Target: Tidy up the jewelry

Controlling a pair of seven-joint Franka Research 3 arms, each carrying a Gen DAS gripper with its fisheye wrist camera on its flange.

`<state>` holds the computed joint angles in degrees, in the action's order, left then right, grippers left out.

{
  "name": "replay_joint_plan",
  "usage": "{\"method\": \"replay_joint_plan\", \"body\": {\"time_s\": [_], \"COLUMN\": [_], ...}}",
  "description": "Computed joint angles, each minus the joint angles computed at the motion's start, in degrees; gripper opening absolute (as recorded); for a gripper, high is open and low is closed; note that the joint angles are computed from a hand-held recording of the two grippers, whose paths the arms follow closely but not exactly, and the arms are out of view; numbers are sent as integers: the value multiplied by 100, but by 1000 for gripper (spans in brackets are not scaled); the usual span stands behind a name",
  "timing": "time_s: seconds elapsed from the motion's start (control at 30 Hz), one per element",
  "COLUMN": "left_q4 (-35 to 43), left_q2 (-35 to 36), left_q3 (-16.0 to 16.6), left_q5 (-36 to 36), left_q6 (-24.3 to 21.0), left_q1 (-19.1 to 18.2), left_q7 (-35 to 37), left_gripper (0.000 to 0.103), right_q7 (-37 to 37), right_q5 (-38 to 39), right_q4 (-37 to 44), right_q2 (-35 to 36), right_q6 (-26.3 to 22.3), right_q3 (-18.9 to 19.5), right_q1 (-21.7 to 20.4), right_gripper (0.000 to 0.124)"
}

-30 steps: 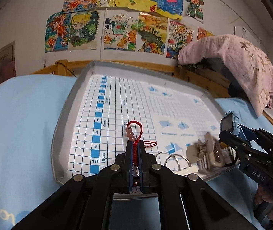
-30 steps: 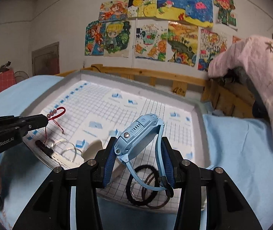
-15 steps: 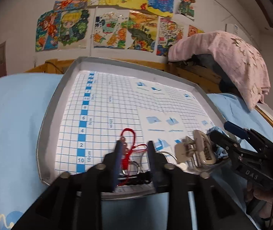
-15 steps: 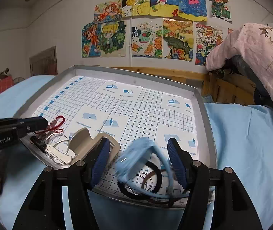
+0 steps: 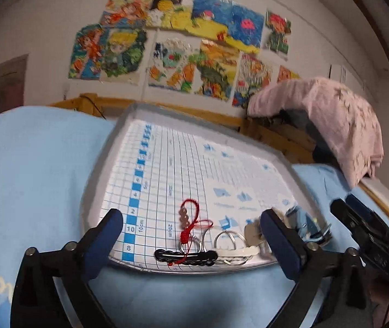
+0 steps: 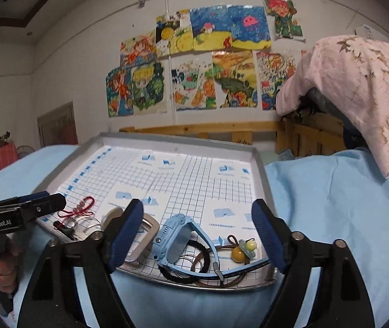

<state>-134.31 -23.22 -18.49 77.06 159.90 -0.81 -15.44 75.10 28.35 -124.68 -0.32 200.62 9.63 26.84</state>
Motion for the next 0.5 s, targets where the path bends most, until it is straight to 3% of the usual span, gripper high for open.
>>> {"method": "replay_joint_plan", "body": {"time_s": [0.07,0.3,0.5], "left_q4": [-51,-324,-564], "left_q2": [-159,-950,-1654], "left_q3": [-82,-461,-813], "left_q5": [6,-388,-1242], "left_q6": [-161,-881,-1591], "left_q1": [-26,-273,-691], "left_q7": [-90,-236,223], "left_gripper": [103,103,103], "right_q7": [244,781,93], "right_q5": [-249,-443,454], "right_q4": [-176,-1060,-1424], "right_q2": [-128,-965,-1898], "right_q6": [224,869,357], "right_q3": [-22,-35,600], "right_q1": [-6,4,-463], "right_gripper": [96,101,101]}}
